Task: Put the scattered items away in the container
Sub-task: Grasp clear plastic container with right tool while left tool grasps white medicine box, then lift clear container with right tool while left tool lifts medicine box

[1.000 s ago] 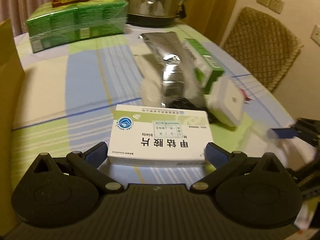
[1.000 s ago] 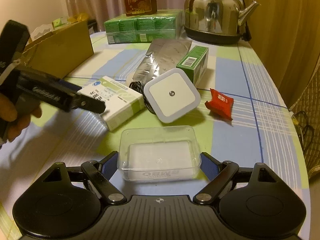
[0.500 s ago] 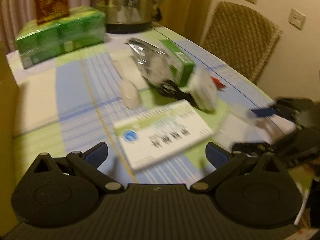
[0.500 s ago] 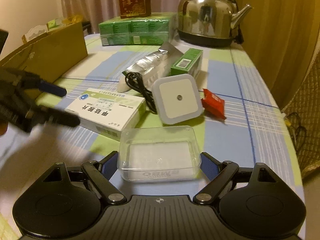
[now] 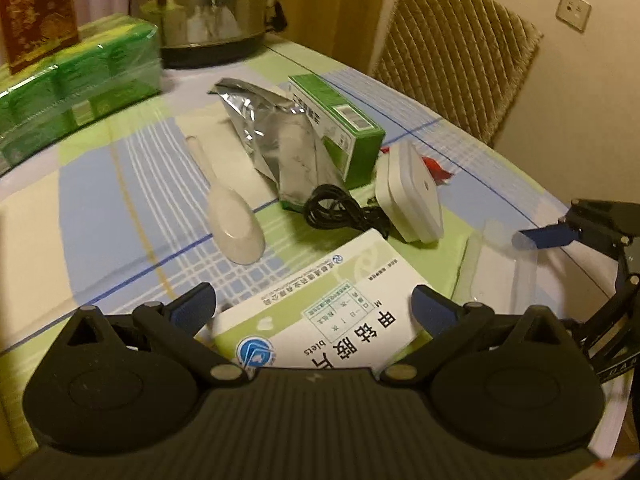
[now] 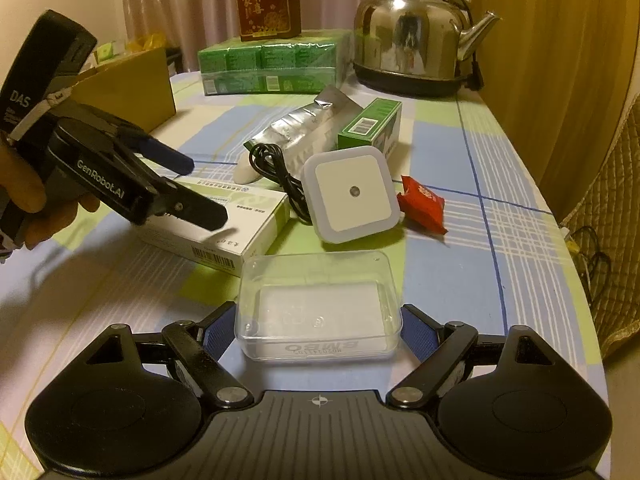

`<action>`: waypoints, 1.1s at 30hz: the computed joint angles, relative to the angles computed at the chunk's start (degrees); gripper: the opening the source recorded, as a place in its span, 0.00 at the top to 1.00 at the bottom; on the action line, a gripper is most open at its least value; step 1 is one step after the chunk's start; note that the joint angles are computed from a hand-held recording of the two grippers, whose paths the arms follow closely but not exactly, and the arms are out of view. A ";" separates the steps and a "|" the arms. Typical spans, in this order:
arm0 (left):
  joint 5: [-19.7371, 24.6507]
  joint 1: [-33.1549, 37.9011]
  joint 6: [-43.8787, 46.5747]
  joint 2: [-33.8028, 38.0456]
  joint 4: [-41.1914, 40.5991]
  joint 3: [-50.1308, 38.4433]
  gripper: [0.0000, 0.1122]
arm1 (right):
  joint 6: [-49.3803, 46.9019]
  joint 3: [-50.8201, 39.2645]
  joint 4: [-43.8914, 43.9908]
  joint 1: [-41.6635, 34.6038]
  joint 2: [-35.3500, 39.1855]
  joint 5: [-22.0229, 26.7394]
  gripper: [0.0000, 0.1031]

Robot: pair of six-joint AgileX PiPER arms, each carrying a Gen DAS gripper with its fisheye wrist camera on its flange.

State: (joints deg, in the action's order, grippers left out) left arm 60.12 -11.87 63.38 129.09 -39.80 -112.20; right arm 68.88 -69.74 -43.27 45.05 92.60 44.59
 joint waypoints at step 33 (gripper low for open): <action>-10.91 -3.20 -1.18 -15.58 6.84 23.15 0.35 | 9.07 2.42 -1.31 5.39 -3.29 9.06 0.19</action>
